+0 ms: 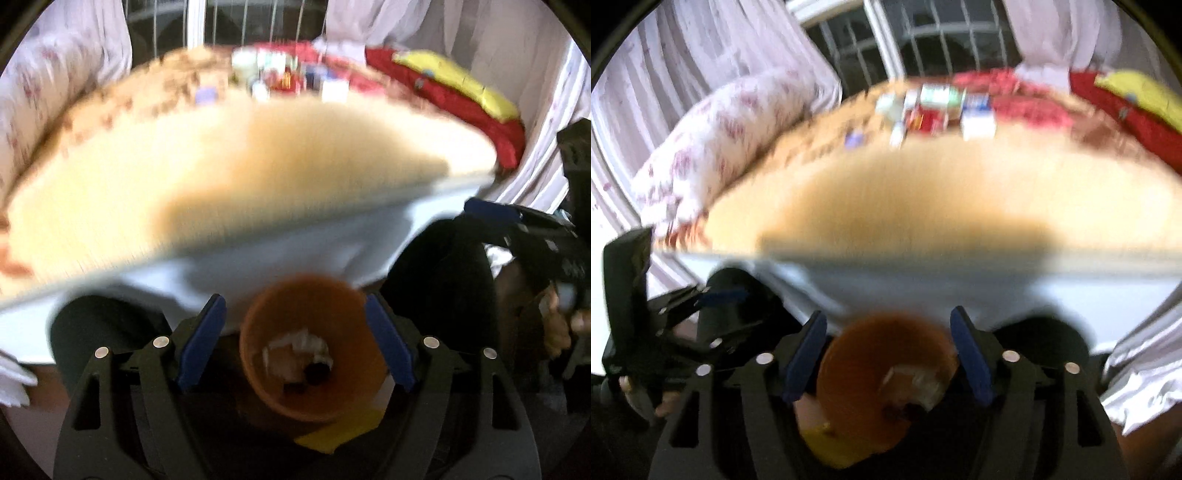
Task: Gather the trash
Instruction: 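Drop the pale green bottle and black sponge into the orange bucket, then grasp the blue medicine box with the right gripper while the left gripper grasps the purple eraser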
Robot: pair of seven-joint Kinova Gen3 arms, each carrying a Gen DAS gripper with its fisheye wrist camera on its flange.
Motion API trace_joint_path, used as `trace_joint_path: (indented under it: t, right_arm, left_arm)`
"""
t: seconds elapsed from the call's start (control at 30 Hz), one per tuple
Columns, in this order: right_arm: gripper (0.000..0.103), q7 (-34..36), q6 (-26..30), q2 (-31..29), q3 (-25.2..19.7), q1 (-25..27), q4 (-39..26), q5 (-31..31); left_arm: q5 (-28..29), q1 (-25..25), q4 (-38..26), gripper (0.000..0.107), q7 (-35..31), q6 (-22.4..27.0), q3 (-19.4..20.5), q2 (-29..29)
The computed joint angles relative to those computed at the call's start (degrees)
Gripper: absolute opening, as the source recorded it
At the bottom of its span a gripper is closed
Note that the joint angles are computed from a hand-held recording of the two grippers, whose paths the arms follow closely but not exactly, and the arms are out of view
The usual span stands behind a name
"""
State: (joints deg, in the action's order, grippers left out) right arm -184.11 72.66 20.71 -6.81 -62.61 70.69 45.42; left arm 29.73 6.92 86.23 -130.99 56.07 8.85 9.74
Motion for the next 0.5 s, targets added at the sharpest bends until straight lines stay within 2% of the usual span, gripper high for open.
trace_joint_path:
  t: [0.07,0.2,0.3,0.43,0.5]
  right_arm:
    - [0.07,2.96,1.98,-0.42,1.18,1.04,-1.82,1.92]
    - [0.07,11.01,3.12,0.45,3.15,6.7,-6.38,2.44]
    - [0.07,16.94,1.77,2.46,4.83,12.76,-10.94,-1.09]
    - [0.07,26.22,2.23,8.45,7.13,21.04,-21.56,-8.88]
    - [0.07,29.99,3.53,11.65,8.16,23.25,-26.87,-12.21]
  left_arm:
    - [1.66,-0.38,-2.35,0.086,-0.17,-0.33,0.16,0.36]
    - [2.48,0.61,-8.55,0.088,3.31,-2.58,0.76,3.5]
    - [1.06,1.8,-13.01,0.088,7.53,-3.54,1.31,6.58]
    - [-1.44,2.49,-17.32,0.088,11.42,-3.37,1.92,10.09]
    - [-2.34,2.47,-19.01,0.088,12.81,-2.87,2.2,11.56]
